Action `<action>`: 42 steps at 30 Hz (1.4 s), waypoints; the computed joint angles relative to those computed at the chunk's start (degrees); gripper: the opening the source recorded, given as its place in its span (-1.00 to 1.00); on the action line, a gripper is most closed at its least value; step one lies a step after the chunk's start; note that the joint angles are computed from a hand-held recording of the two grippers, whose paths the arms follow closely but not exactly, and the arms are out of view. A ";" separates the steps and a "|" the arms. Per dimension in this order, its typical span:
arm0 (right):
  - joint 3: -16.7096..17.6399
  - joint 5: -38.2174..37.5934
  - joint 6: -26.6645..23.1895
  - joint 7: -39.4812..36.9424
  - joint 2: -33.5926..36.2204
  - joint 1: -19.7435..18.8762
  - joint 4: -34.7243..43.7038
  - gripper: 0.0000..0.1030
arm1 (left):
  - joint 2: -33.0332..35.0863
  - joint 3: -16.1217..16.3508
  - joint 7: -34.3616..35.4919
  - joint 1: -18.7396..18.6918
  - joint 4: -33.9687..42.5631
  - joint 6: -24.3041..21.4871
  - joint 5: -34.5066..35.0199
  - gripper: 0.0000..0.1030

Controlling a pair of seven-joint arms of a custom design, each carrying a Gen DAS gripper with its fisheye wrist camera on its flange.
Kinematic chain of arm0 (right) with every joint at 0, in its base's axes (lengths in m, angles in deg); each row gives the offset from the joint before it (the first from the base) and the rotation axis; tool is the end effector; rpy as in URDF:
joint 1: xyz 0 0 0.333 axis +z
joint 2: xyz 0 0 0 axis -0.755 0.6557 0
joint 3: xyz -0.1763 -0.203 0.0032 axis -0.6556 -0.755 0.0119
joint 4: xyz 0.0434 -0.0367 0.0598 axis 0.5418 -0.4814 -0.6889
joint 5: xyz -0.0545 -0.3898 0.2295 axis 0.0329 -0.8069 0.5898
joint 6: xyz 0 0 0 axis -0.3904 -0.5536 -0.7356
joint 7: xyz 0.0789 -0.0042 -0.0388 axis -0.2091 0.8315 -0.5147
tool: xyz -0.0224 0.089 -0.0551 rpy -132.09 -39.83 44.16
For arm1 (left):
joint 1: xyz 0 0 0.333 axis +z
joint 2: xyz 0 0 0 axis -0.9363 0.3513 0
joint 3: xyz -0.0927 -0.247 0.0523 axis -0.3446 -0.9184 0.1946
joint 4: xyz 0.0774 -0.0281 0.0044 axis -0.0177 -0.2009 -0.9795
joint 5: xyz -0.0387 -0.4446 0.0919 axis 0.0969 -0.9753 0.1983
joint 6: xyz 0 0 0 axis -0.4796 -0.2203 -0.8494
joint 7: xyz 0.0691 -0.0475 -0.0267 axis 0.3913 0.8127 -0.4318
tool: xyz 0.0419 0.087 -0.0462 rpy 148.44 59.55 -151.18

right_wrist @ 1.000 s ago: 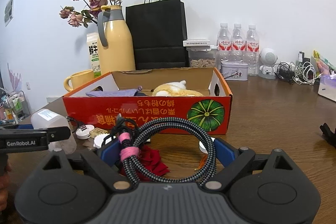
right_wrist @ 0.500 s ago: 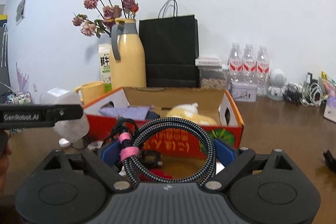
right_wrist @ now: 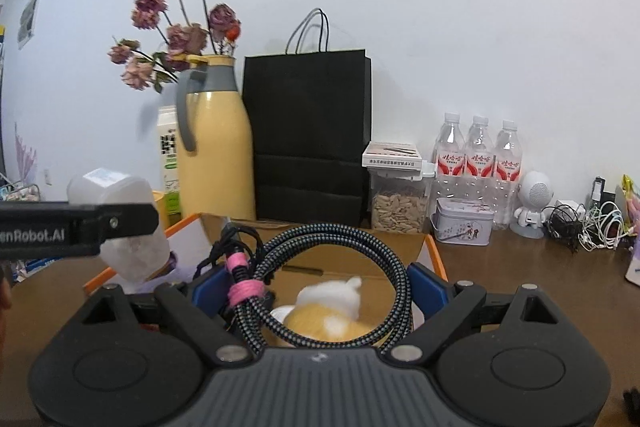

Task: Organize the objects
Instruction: 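Carry the container and cable toward the cardboard box, then lower the container and cable into the box and open both grippers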

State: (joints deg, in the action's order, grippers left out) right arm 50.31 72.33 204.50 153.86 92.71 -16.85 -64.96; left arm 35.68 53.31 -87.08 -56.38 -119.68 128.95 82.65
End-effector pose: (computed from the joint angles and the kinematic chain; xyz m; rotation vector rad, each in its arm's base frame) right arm 0.5255 0.3827 0.4758 -1.7363 0.8992 -0.6457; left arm 0.4468 -0.2164 0.4987 -1.6475 1.1817 -0.9575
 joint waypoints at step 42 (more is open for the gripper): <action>-9.27 -24.26 -9.92 24.08 13.79 2.72 18.66 1.00 | 15.91 13.32 -6.10 -9.93 9.73 -6.71 16.33 1.00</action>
